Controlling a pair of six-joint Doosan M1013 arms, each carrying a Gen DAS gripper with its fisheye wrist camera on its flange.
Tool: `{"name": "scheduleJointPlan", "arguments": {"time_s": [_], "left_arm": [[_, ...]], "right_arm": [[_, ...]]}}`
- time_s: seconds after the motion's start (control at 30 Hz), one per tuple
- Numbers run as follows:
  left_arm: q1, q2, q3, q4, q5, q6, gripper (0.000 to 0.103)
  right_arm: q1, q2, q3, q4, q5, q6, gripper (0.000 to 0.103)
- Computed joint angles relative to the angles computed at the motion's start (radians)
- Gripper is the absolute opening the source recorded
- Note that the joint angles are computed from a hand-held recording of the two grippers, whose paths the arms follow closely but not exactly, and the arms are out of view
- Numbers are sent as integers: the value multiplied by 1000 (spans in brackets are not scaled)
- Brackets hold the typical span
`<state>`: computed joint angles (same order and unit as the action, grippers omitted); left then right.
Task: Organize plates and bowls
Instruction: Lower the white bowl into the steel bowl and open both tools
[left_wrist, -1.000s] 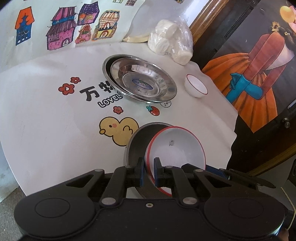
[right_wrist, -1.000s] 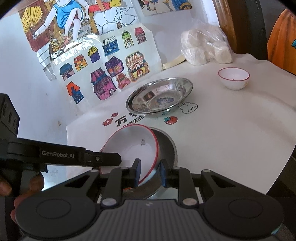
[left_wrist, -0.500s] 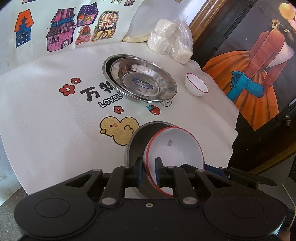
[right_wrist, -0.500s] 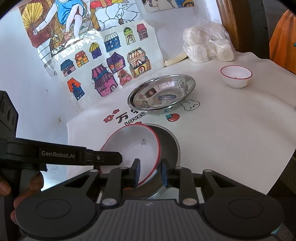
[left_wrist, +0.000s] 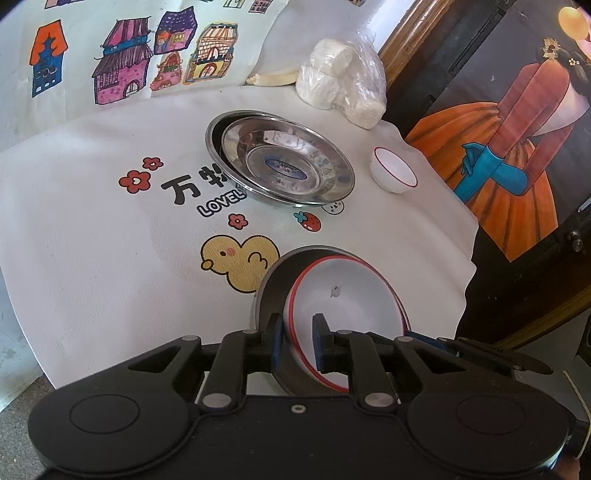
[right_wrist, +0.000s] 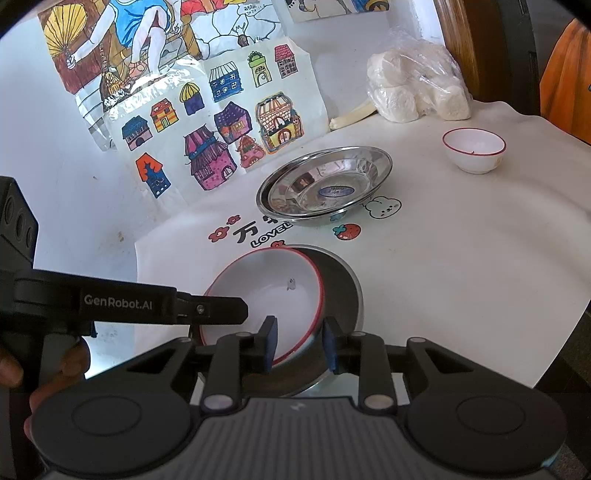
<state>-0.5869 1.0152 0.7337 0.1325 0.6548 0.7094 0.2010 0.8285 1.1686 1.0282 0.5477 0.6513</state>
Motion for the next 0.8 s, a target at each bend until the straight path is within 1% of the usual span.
{"name": "scheduleJointPlan", "arguments": {"time_s": [0.4, 0.8], "left_arm": [[0, 1, -2, 0, 2, -1, 18], [0, 6, -15, -20, 11, 31, 25]], "right_arm": [[-1, -1, 0, -4, 2, 4, 30], [-2, -7, 8, 10, -6, -9, 30]]}}
